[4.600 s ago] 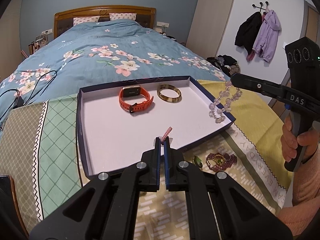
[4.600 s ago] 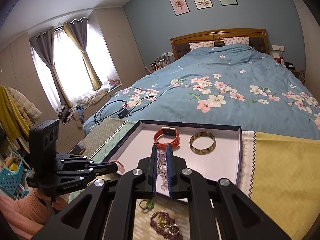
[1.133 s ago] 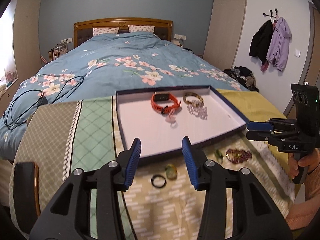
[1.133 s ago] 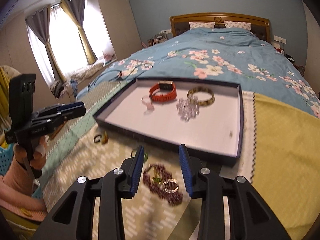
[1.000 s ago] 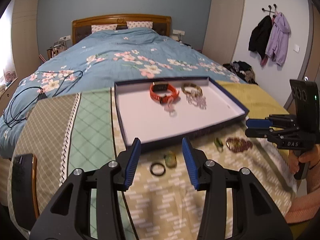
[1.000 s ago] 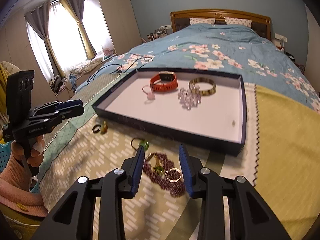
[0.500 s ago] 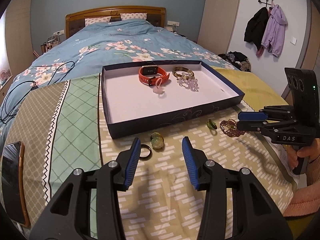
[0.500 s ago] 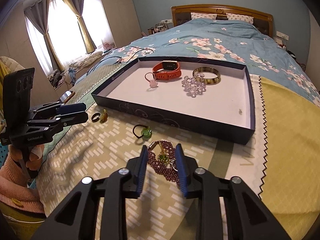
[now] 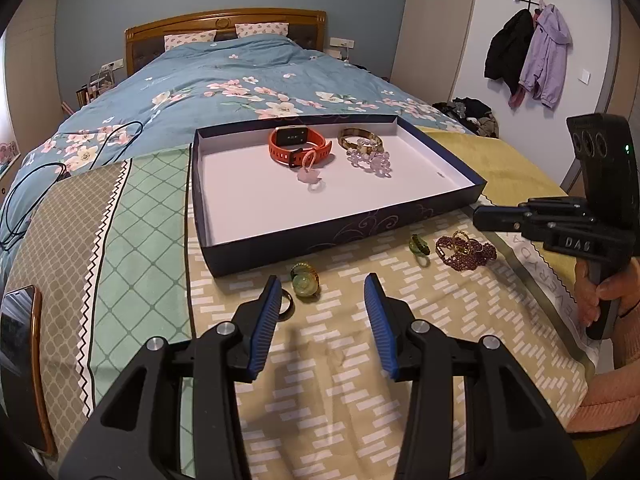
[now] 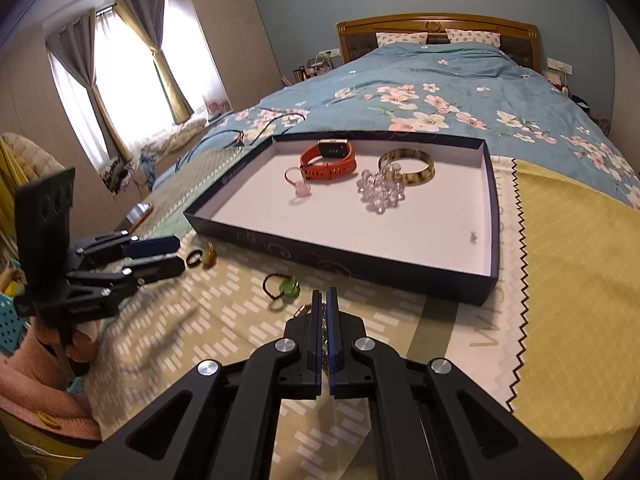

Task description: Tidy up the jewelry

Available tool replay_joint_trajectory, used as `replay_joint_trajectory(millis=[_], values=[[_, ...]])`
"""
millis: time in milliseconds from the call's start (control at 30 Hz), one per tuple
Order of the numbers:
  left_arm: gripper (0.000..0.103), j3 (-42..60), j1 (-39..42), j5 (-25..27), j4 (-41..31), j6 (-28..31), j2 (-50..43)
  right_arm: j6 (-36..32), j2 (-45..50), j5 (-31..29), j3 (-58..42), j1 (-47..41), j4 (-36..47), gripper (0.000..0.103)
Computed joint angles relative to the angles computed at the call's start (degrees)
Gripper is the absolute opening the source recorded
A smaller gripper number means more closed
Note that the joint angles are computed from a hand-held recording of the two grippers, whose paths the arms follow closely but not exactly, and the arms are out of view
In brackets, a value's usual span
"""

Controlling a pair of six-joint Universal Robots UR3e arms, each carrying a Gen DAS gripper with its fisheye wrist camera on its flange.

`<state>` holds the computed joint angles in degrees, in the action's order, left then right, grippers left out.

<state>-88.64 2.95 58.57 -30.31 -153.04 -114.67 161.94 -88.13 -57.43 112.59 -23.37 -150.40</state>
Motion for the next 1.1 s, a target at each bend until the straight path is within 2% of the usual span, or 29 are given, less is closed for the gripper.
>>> replay_joint_trajectory(millis=[100,167,200,333,400,433,633,1100], values=[[0.042,0.58,-0.30,0.10,-0.19,-0.10,-0.43,0.27,0.35,0.49,-0.94,-0.22,1.55,0.007],[0.042,0.92,-0.56,0.31,0.04,-0.33,-0.79,-0.07,1.16,-0.37,-1.29,0.64,1.34,0.023],[0.042,0.85,-0.55,0.26,0.07,-0.34,-0.75,-0.20,1.65,-1.60,-1.54,1.46,1.13,0.023],[0.042,1.47,-0.85,0.49,-0.09,-0.66,-1.26,-0.22,3.86,-3.04,-2.86,3.32,1.40,0.021],[0.042,1.65,-0.83,0.56,-0.26,-0.72,-1.38,0.16,4.64,-4.46,-3.34,4.22,0.84,0.010],[0.042,1.61,-0.79,0.73,-0.13,-0.81,-1.40,0.09,4.92,-4.70,-3.62,4.49,1.09,0.001],[0.042,1.54,-0.23,0.88,-0.27,-0.69,-1.40,0.56,2.97,-3.18,-1.74,3.15,-1.54,0.001],[0.042,4.34,-1.09,1.63,-1.74,-0.13,-3.11,1.52,0.92,1.25,-0.70,-0.35,-0.23,0.001]])
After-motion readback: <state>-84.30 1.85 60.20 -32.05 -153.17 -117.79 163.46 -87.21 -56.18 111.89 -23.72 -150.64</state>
